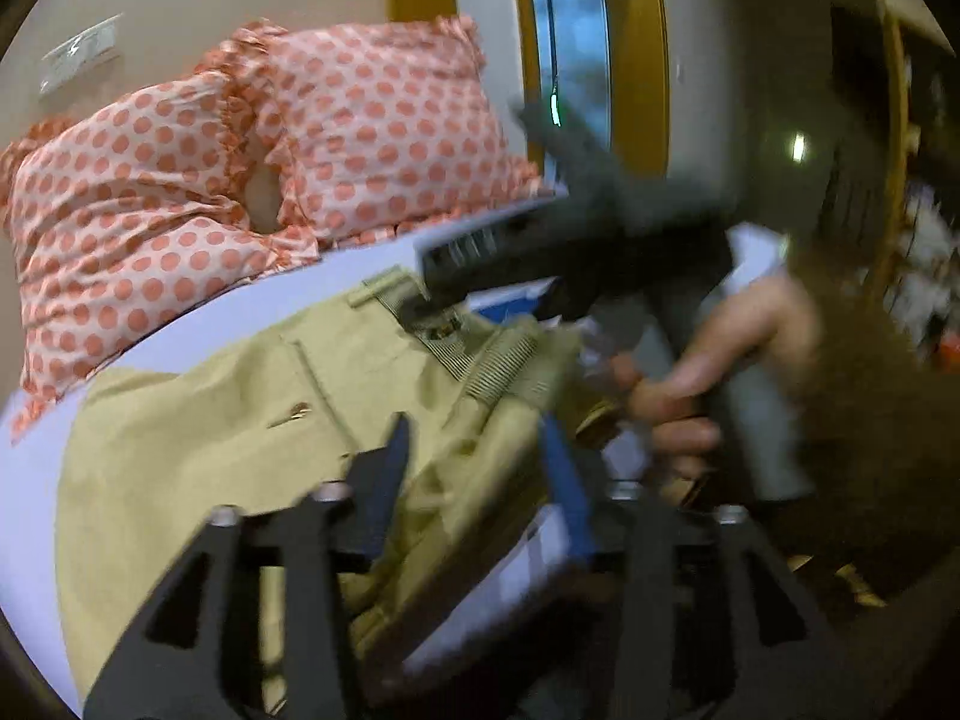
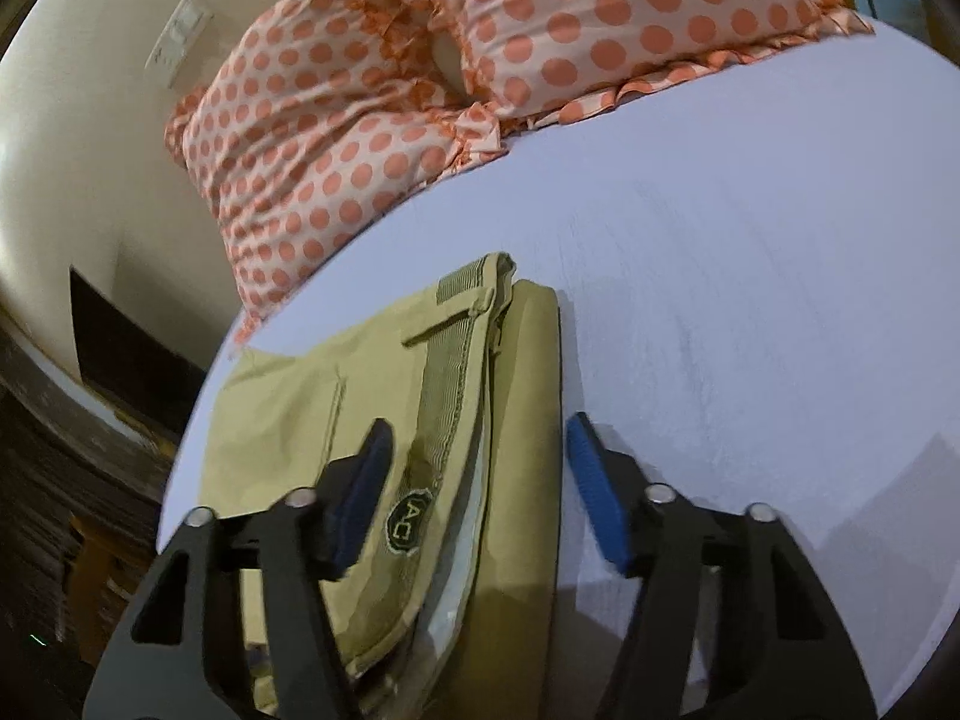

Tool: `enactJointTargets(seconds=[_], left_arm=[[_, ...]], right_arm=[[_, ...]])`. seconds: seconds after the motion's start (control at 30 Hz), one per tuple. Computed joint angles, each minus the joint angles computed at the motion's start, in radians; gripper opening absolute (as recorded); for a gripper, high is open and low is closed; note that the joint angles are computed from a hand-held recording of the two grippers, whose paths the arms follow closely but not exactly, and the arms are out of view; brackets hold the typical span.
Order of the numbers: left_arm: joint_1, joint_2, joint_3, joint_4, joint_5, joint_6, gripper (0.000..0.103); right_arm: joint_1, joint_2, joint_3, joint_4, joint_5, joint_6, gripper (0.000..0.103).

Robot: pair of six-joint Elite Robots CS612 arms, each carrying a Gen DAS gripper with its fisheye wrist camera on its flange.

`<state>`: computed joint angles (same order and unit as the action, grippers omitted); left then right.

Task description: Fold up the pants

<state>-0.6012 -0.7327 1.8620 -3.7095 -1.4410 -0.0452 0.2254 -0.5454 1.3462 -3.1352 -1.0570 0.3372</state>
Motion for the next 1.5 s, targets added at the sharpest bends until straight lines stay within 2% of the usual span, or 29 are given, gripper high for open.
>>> enactJointTargets(seconds=[0.07,0.1,0.17,0.2,0.23,0.27,0.33,0.47,0.5,0.53,0.57,0.7,0.73,0.77,0.8,0.83,0.87,0.97,1.07,1.17,1.23,1.3,1.33,1.37,1.4,1.43,1.47,1.5], left_arm=[[0.03,-0.028,0.041,-0.056,-0.017,-0.065,0.073],[0.048,-0.042,0.055,-0.058,0.014,-0.114,0.076],[0.099,-0.066,0.062,0.016,0.06,-0.237,0.077],[0.128,-0.075,0.057,0.075,0.061,-0.302,0.076],[0.168,-0.082,0.045,0.15,0.041,-0.383,0.074],[0.192,-0.08,0.034,0.187,0.018,-0.422,0.074],[0.23,-0.077,0.004,0.277,-0.026,-0.448,0.074],[0.286,-0.046,-0.074,0.429,-0.204,-0.476,0.074],[0.293,-0.037,-0.086,0.44,-0.233,-0.484,0.075],[0.289,-0.038,-0.077,0.424,-0.228,-0.48,0.075],[0.293,-0.038,-0.088,0.449,-0.24,-0.473,0.075],[0.295,-0.033,-0.097,0.453,-0.277,-0.467,0.074],[0.296,-0.033,-0.092,0.444,-0.284,-0.469,0.07],[0.297,-0.033,-0.09,0.433,-0.297,-0.474,0.052],[0.297,-0.035,-0.089,0.435,-0.302,-0.479,0.039],[0.298,-0.034,-0.093,0.44,-0.302,-0.481,0.018],[0.302,-0.035,-0.094,0.434,-0.312,-0.477,0.01],[0.302,-0.044,-0.102,0.421,-0.281,-0.449,0.006],[0.296,-0.04,-0.144,0.418,-0.215,-0.42,0.006],[0.285,-0.011,-0.215,0.432,-0.117,-0.401,0.006],[0.277,0.017,-0.271,0.484,-0.042,-0.381,0.007],[0.271,0.054,-0.347,0.628,0.03,-0.388,0.013],[0.272,0.058,-0.36,0.662,0.031,-0.394,0.018],[0.274,0.058,-0.359,0.661,0.026,-0.401,0.022],[0.27,0.048,-0.339,0.637,0.047,-0.404,0.023],[0.26,0.03,-0.306,0.604,0.097,-0.4,0.023],[0.251,0.016,-0.279,0.57,0.129,-0.39,0.024],[0.244,0.0,-0.245,0.515,0.147,-0.378,0.025]], right_arm=[[-0.001,0.002,-0.002,0.002,0.001,-0.016,0.055],[-0.001,0.003,-0.002,-0.001,0.006,-0.02,0.055],[-0.002,0.003,-0.001,0.011,0.022,-0.044,0.044],[-0.002,0.002,-0.003,0.023,0.031,-0.055,0.043],[-0.003,0.003,-0.002,0.022,0.035,-0.058,0.041],[-0.007,0.006,-0.005,0.025,0.055,-0.057,0.041],[-0.011,0.011,-0.008,0.017,0.078,-0.046,0.041],[-0.019,0.019,-0.014,0.015,0.121,-0.051,0.038],[-0.021,0.021,-0.017,0.02,0.134,-0.05,0.036],[-0.026,0.025,-0.021,0.031,0.159,-0.052,0.034],[-0.027,0.027,-0.025,0.036,0.172,-0.051,0.033],[-0.031,0.031,-0.041,0.078,0.2,-0.06,0.034],[-0.03,0.031,-0.044,0.089,0.201,-0.08,0.034],[-0.03,0.032,-0.046,0.099,0.209,-0.093,0.022],[-0.033,0.035,-0.052,0.12,0.239,-0.101,0.015],[-0.037,0.042,-0.061,0.136,0.286,-0.096,0.014],[-0.04,0.043,-0.063,0.135,0.306,-0.093,0.013],[-0.041,0.042,-0.087,0.13,0.333,-0.096,0.012],[-0.026,0.041,-0.141,0.119,0.274,-0.125,0.012],[-0.018,0.072,-0.235,0.113,0.207,-0.085,0.011],[-0.01,0.101,-0.3,0.138,0.119,-0.047,0.011],[0.002,0.119,-0.345,0.229,0.028,-0.059,0.013],[0.013,0.132,-0.372,0.31,-0.048,-0.076,0.019],[0.019,0.131,-0.373,0.349,-0.107,-0.091,0.029],[0.02,0.126,-0.362,0.347,-0.125,-0.095,0.03],[0.019,0.114,-0.332,0.305,-0.145,-0.089,0.031],[0.02,0.089,-0.281,0.225,-0.199,-0.074,0.031],[0.018,0.068,-0.234,0.138,-0.215,-0.063,0.032]])
